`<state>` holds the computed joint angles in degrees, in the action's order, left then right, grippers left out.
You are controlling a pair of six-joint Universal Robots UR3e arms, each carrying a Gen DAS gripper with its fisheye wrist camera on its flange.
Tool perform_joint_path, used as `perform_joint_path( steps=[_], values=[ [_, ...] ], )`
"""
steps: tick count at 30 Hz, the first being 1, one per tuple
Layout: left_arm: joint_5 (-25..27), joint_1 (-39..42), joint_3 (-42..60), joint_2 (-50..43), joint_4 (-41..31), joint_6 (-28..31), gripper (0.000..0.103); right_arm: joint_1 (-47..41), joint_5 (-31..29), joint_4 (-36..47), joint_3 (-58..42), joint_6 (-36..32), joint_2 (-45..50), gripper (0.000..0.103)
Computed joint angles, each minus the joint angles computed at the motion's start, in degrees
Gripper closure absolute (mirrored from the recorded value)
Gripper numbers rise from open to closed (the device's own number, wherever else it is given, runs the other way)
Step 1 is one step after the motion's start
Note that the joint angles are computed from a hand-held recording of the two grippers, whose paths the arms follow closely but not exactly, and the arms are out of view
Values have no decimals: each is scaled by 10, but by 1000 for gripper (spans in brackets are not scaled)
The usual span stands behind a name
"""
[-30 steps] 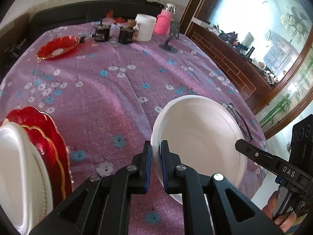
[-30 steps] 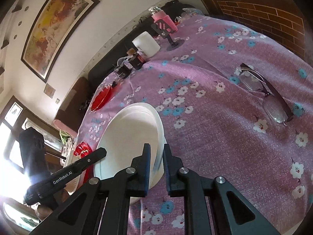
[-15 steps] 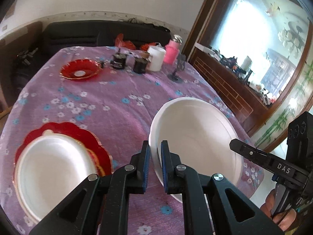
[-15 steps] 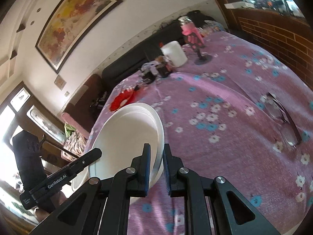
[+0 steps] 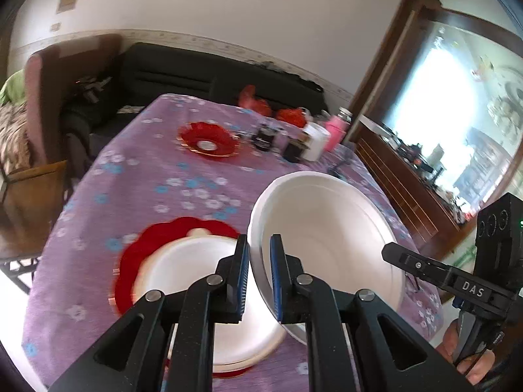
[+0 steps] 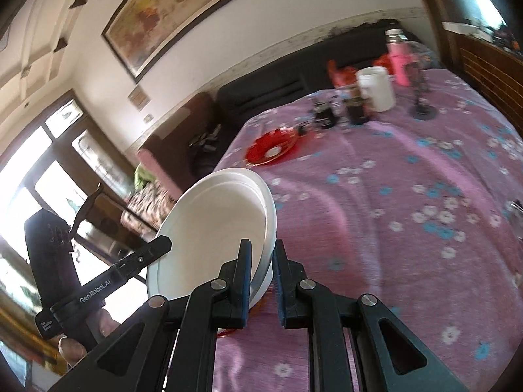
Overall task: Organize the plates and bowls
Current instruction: 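Lift the white bowl and carry it over the red plate stack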
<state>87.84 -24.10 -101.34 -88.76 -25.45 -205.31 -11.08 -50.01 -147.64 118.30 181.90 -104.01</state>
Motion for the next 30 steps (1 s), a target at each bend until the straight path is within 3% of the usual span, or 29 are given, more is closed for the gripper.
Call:
perform_joint_path(
  steps=[12,30],
  values=[
    [-68,121,-139,110,7,14,92,151,-85,-51,-103,50,153,89],
    [-103,157,-180,113,13,23,92,180,-112,-47,-129,59,210,87]
  ],
)
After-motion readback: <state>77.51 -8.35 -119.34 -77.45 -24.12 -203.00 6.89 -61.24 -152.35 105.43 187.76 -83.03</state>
